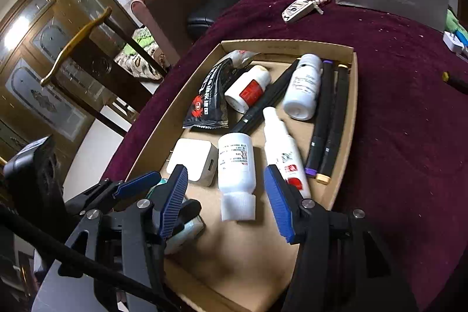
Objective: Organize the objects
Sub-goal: 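Move both open tools to the clear candle package and markers on the carpet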
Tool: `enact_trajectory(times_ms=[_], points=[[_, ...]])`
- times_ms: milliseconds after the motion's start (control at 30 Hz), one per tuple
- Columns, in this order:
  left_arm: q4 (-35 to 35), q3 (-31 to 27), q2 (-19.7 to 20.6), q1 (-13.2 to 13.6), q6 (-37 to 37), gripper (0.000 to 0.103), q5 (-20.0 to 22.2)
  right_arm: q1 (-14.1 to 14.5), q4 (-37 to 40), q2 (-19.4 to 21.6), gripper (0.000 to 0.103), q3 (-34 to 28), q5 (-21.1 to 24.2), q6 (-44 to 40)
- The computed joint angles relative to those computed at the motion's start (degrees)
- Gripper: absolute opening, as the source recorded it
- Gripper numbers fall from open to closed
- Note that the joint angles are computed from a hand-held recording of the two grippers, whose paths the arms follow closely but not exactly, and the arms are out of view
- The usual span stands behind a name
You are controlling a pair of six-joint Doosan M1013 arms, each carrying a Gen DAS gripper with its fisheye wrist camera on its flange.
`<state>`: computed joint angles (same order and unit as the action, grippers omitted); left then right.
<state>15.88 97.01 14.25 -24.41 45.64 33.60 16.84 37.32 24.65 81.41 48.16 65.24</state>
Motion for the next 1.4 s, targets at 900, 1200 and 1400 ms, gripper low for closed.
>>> enact_trajectory(times_ms=[900, 1200, 1400], points=[[12.3, -14.4, 6.8, -13.8, 3.3, 0.071, 7.7, -14.0, 7.7, -8.6, 0.058, 11.8, -6.6, -0.9], [1.2, -24.9, 14.6, -15.6, 12.7, 0.071, 10.4, -20.8, 5.5, -9.7, 0.058, 14.1, -8.6, 2.9], [-2.3, -31.1, 19.2, -16.2, 15.5, 0.071, 14.0, -24.6, 5.7, -10.0, 0.058, 14.6, -9.5, 3.6]])
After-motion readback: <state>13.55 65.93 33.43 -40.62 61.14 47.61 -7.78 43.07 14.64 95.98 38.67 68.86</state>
